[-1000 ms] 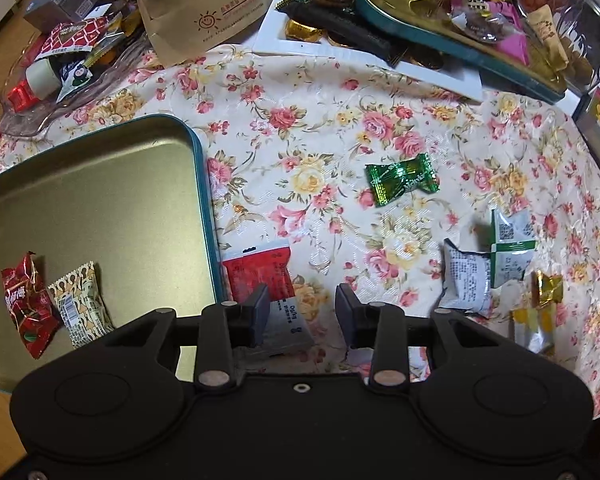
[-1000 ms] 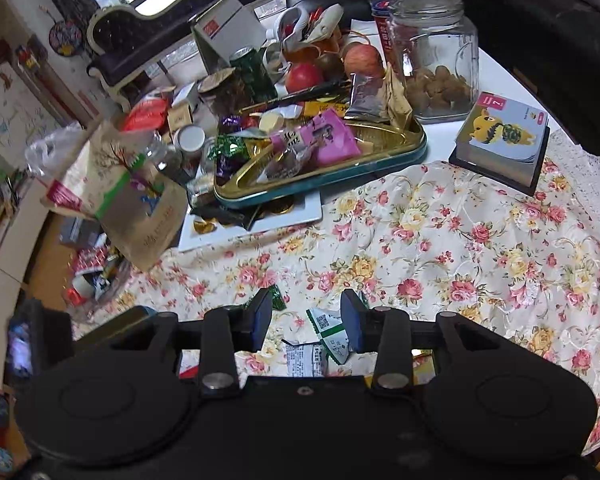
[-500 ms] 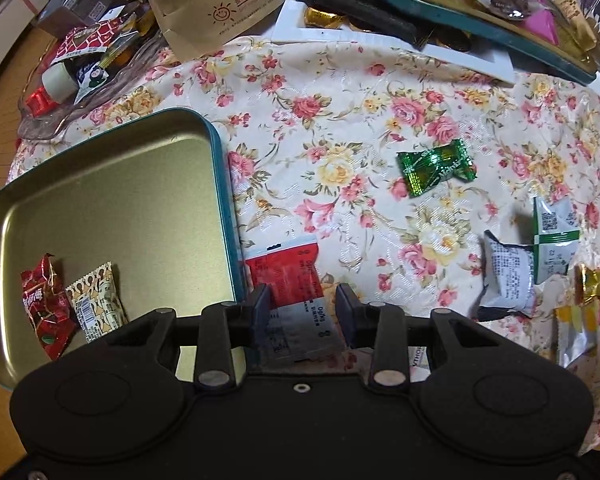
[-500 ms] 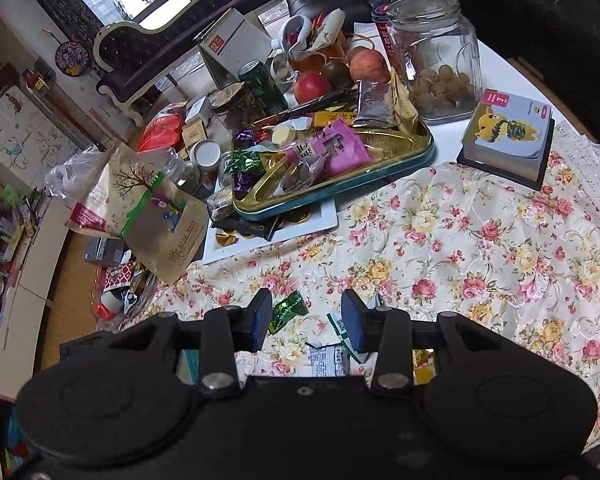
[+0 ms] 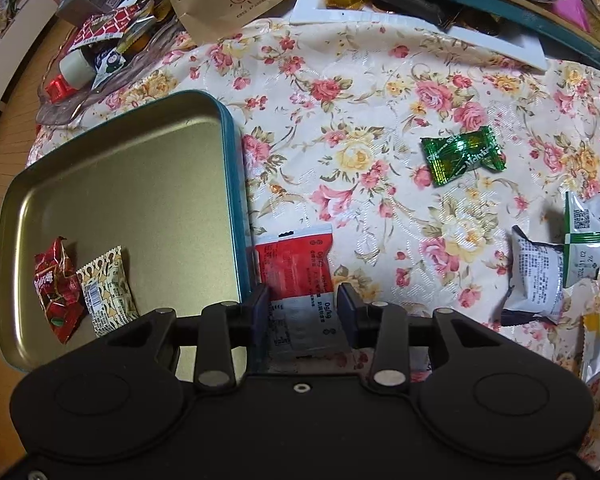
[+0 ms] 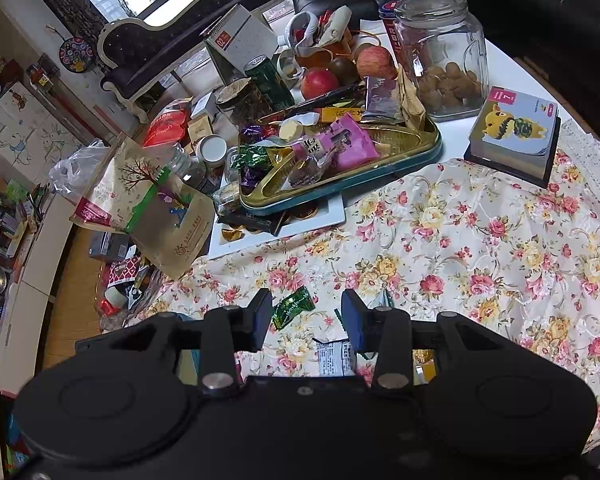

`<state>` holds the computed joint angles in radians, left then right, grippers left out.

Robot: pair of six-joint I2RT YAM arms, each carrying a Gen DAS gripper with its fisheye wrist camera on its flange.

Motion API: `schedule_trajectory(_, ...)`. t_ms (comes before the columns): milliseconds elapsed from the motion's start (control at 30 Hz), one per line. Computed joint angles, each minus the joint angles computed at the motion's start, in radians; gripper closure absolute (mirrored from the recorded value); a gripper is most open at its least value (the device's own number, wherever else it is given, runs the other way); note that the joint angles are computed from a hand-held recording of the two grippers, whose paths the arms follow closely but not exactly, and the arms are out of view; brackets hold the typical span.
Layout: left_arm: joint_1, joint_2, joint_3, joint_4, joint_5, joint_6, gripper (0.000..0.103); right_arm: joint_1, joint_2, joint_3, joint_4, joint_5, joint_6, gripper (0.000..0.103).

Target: Organize snacks

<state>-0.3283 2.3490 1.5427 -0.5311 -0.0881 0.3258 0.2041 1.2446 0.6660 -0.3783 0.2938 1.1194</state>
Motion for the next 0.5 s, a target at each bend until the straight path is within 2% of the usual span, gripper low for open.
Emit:
schedule_trajectory(100,-0.011,-0.003,-0.016,0.029,-0.020,-0.004,0.054,-0.002,-0.006,-0.004,0.000,0.001,0.004,0.061)
schedule_trajectory(267,-0.024,0.009,0.019,-0.021,0.006,-0.026,0.055,-0.005,-0.021,-0.013,-0.005,0.004,0.010,0.061)
schedule_trajectory(500,-0.095,-0.048,-0.076,0.004,0.048,-0.007,0.055,-0.035,-0.084,-0.045,-0.037,0.014,0.018,0.061)
